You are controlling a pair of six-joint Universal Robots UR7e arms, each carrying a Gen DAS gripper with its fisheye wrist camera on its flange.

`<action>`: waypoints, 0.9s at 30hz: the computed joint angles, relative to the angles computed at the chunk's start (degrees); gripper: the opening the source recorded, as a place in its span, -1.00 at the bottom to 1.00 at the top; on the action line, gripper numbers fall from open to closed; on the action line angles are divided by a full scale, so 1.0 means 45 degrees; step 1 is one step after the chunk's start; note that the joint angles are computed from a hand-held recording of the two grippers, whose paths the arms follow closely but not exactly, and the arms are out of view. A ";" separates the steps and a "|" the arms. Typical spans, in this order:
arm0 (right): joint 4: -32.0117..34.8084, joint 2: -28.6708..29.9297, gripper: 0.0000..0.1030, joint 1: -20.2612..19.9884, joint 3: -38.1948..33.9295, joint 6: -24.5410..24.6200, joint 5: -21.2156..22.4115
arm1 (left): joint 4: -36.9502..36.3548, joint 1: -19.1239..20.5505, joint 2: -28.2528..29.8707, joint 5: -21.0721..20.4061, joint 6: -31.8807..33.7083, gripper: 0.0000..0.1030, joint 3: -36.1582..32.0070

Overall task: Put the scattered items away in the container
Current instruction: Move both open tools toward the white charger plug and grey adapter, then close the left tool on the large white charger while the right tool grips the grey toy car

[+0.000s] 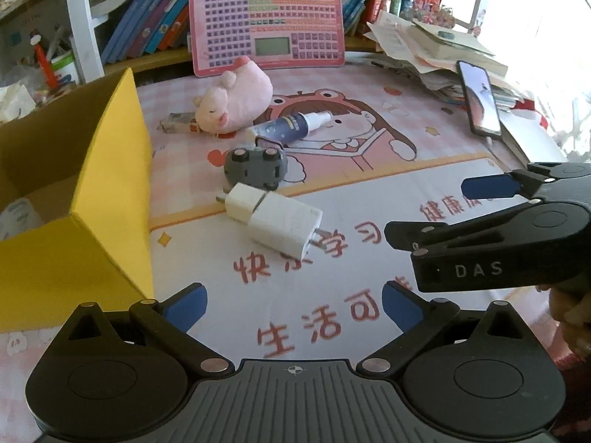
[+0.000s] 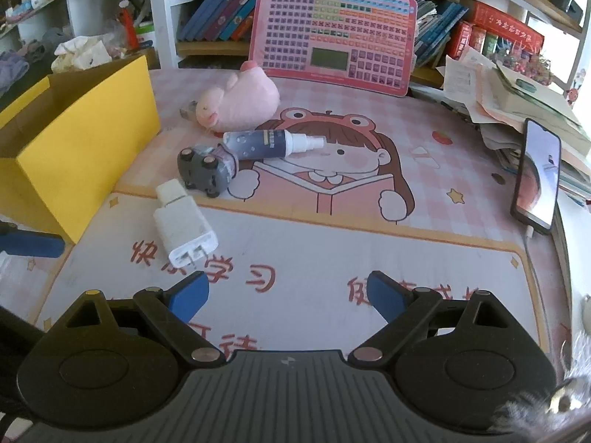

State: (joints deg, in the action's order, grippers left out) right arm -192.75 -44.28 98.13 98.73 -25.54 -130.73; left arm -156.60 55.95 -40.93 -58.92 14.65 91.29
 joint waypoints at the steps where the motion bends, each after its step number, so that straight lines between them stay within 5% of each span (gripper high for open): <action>1: 0.0058 -0.0025 0.80 -0.0048 -0.0038 0.0015 0.0109 | 0.0028 -0.0011 0.0135 0.0074 0.0014 0.96 -0.0142; 12: 0.0475 0.0061 0.75 -0.0483 -0.0915 -0.0079 0.1178 | -0.0539 0.0053 0.1636 0.0520 0.0079 0.90 -0.1732; 27: 0.1400 0.0161 0.75 -0.0964 -0.1768 0.0039 0.2005 | 0.0714 0.0325 0.2844 0.0733 -0.0812 0.89 -0.3527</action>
State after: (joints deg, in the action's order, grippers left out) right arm -186.45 -43.55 93.79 90.78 -25.37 -121.71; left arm -153.38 57.41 -28.13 -55.62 10.99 75.42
